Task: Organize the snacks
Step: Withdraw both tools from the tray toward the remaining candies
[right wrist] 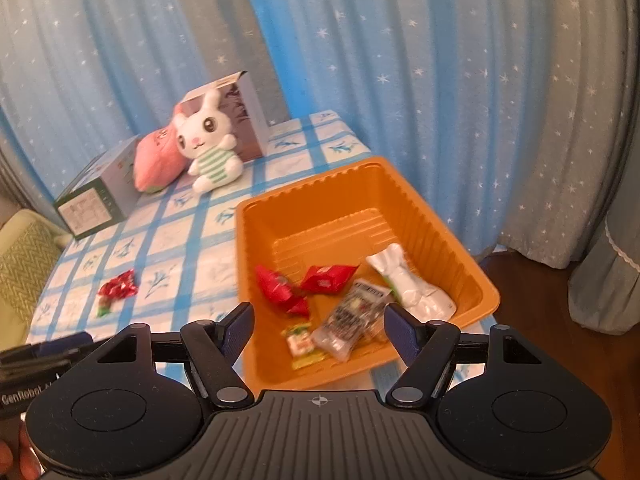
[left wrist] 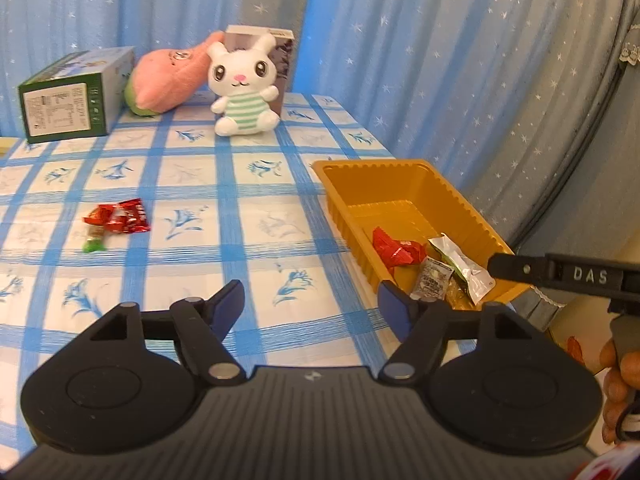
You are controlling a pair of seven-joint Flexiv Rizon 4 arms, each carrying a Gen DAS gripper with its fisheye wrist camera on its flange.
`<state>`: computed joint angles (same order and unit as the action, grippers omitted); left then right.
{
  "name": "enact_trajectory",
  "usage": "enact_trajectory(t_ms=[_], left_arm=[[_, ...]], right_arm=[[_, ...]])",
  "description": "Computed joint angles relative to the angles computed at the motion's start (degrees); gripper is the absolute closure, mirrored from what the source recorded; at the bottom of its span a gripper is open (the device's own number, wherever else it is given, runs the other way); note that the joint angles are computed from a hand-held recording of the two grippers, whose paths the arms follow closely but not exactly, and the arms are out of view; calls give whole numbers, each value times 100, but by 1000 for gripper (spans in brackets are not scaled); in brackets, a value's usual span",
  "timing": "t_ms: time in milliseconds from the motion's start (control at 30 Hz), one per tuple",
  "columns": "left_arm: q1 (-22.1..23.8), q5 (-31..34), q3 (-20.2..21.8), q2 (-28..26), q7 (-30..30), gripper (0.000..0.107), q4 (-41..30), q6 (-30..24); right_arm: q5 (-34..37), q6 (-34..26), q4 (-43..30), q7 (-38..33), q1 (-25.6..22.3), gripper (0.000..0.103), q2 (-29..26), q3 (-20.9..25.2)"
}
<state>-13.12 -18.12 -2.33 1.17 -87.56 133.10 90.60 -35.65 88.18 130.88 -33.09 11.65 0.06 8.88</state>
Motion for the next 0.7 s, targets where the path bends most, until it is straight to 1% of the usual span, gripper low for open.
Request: enact_trajectory(t_ms=[100,367,567,700], left_arm=[[-25,-37,94,232,54,28,193,72],[31,70,361,890,73,21,620,-8],[270,308,481,1363,-37,15,908,-157],[401,414,599,1629,3,12,1063,-212]], right_arm=[[83,-115,62,-61,68,31,145,117],[-147,-289,149,175,178,31,373,400],[-217,-367,152,310,330,31,416,548],[-485,-304,126,527,409,31,345,596]])
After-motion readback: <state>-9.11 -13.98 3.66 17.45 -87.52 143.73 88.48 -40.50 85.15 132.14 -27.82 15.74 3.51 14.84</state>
